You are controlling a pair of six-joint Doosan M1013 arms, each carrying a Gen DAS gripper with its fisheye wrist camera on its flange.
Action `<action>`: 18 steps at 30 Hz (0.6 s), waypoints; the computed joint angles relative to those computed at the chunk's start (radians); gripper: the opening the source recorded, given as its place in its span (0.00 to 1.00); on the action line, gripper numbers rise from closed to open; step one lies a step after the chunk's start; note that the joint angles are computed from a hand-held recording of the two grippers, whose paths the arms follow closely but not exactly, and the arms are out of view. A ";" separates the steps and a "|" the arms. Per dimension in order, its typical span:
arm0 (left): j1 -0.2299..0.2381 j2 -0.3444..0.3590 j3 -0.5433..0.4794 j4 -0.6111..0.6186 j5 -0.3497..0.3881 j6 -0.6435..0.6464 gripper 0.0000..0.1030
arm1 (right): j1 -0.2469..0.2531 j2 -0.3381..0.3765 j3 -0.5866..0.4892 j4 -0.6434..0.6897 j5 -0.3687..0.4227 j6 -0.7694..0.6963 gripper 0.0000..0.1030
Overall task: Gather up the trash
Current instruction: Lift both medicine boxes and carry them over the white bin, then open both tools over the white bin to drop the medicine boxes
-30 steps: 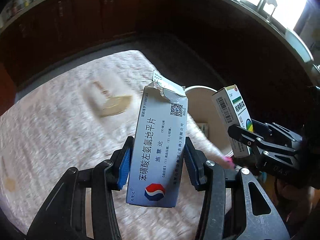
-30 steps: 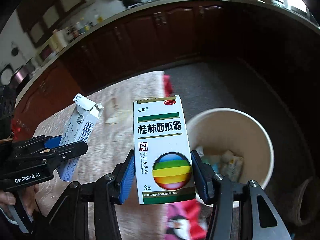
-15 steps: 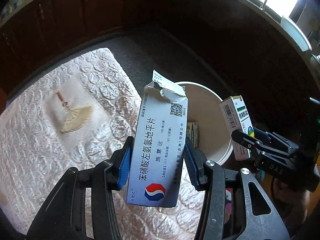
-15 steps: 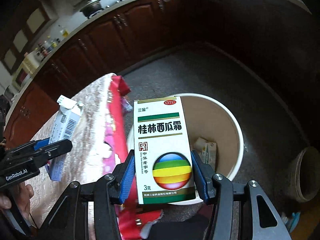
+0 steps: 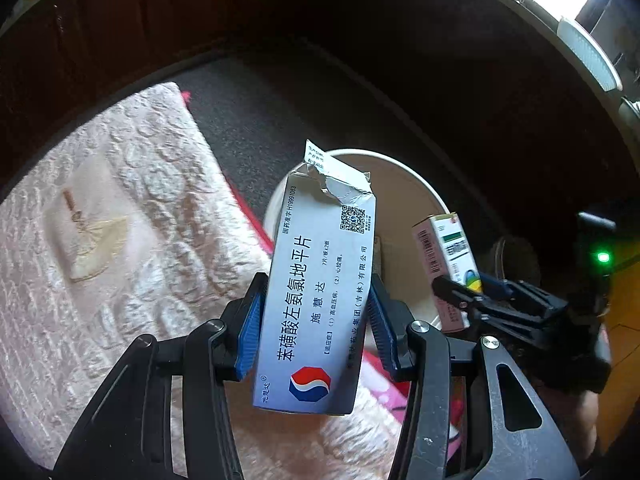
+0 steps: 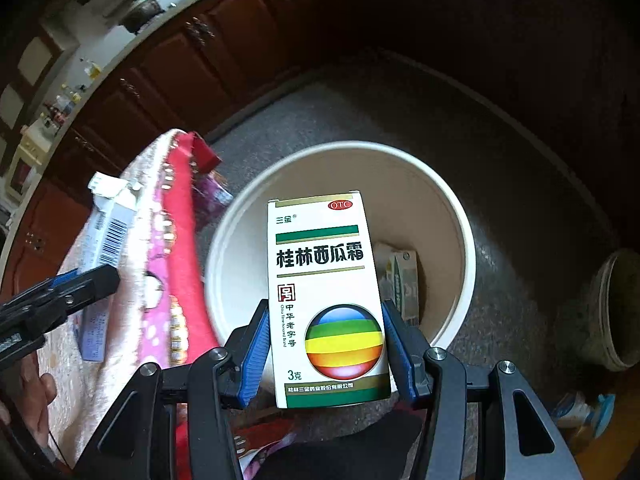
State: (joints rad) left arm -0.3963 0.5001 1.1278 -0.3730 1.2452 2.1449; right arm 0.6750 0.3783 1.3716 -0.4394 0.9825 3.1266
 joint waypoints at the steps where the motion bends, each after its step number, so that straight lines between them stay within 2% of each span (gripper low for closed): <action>1: -0.004 0.006 -0.004 0.002 0.006 -0.002 0.45 | -0.004 0.001 0.003 0.012 0.002 -0.007 0.49; 11: -0.033 0.060 -0.045 0.005 0.050 -0.042 0.45 | -0.048 0.019 0.034 0.099 -0.008 -0.022 0.50; 14: -0.040 0.045 -0.021 0.012 0.058 -0.053 0.46 | -0.063 0.020 0.047 0.148 -0.018 -0.032 0.53; 18: -0.041 0.042 -0.011 0.012 0.055 -0.059 0.46 | -0.056 0.014 0.060 0.131 -0.011 0.009 0.55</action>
